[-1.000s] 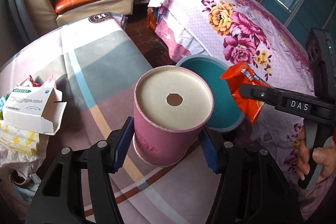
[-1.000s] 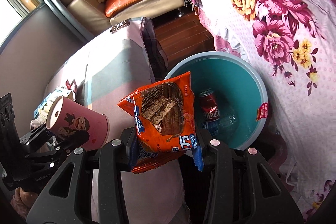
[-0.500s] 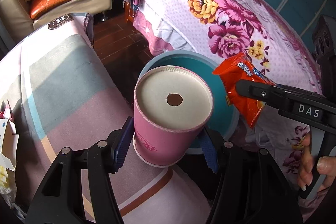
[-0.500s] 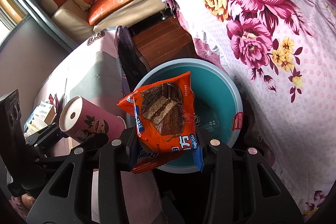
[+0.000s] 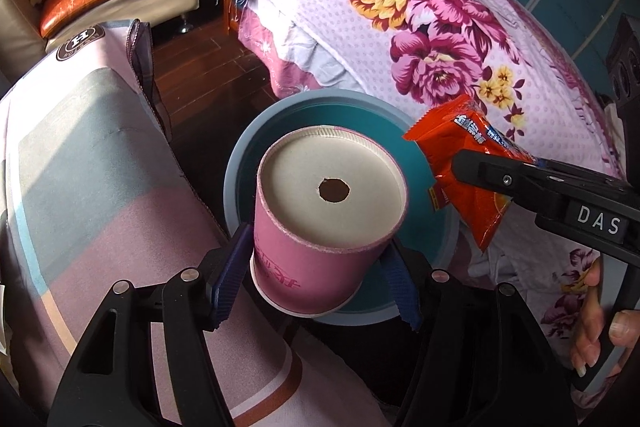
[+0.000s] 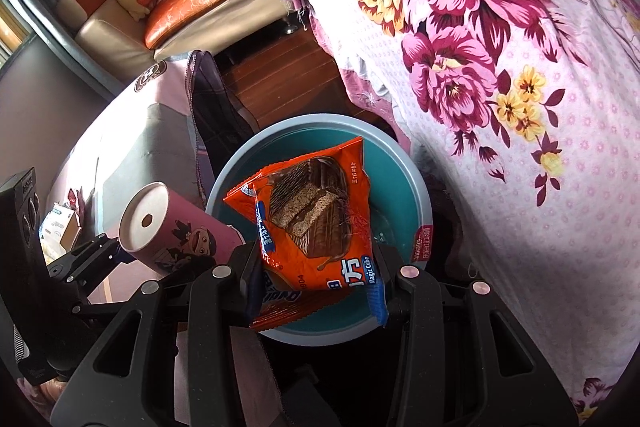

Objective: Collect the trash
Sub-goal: 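Carry the pink cup and Ovaltine pack over the teal bin and release both, then return both grippers to the table clutter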

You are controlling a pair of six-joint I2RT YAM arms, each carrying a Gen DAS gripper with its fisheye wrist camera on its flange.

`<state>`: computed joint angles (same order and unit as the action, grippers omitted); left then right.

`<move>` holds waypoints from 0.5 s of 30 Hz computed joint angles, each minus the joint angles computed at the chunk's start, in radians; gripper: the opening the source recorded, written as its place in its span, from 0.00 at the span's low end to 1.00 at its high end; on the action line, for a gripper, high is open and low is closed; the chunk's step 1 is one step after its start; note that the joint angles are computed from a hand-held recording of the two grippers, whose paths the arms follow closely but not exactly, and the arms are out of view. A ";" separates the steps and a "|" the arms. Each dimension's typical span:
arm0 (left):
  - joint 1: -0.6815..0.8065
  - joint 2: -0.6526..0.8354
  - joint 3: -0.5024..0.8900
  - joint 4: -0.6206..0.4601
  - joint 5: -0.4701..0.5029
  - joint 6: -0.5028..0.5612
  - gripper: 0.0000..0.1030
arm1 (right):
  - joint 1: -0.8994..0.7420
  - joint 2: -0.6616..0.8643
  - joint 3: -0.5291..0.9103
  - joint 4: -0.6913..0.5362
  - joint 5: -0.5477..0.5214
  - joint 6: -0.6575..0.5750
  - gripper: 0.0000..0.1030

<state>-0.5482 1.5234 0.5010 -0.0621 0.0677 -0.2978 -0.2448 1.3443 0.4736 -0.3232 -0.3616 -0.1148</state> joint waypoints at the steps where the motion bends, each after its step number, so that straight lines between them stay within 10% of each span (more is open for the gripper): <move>1: -0.002 0.005 0.002 0.003 -0.001 -0.002 0.63 | -0.002 0.007 0.002 0.002 0.000 -0.002 0.38; 15: 0.042 -0.065 -0.047 -0.011 0.002 -0.014 0.81 | 0.042 0.015 0.003 0.002 0.024 0.012 0.38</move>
<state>-0.5065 1.4583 0.4543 -0.0728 0.0696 -0.3121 -0.2026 1.3592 0.4768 -0.3214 -0.3376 -0.1029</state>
